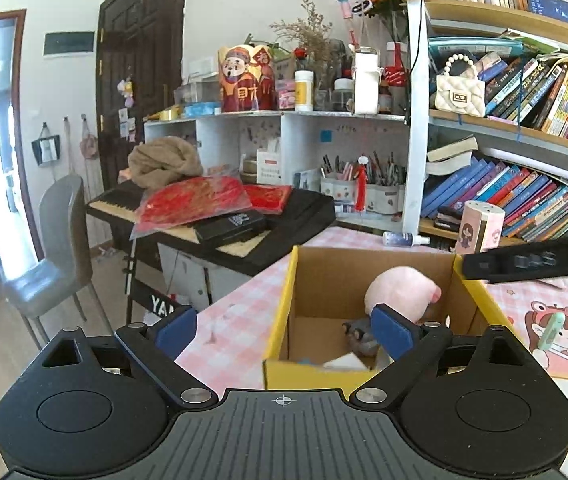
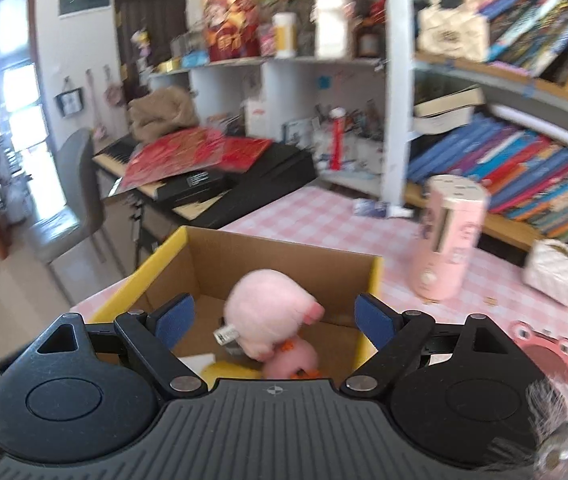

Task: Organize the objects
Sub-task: 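Withdraw both tools from the box toward the white card box and mint item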

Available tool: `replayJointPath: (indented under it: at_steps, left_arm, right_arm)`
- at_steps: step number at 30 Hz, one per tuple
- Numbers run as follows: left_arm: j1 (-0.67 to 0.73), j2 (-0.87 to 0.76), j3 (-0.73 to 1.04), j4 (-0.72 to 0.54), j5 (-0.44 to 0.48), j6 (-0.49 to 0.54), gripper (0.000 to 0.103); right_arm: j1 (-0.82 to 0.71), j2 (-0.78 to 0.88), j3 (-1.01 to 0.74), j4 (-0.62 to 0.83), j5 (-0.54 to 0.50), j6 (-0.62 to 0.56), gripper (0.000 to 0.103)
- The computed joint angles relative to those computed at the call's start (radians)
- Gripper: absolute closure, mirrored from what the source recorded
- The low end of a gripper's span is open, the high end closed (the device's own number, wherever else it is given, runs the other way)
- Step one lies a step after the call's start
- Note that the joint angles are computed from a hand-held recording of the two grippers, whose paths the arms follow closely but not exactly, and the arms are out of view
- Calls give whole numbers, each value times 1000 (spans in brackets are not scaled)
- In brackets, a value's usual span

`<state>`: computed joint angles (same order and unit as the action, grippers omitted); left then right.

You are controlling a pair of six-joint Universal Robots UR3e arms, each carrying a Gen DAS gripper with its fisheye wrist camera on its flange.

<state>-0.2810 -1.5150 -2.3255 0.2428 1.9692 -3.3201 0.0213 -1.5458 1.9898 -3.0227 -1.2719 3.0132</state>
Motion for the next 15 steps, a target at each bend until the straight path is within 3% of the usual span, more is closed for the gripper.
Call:
replayJointPath:
  at_steps: [7, 11, 15]
  left_arm:
    - [29, 151, -139, -48, -60, -30, 5]
    - [17, 200, -210, -47, -48, -11, 5]
    - [-18, 231, -240, -74, -13, -1, 5]
  right_arm:
    - [21, -214, 343, -239, -138, 68, 14]
    - [122, -258, 470, -361, -308, 92, 13]
    - [177, -316, 500, -267, -380, 127, 12]
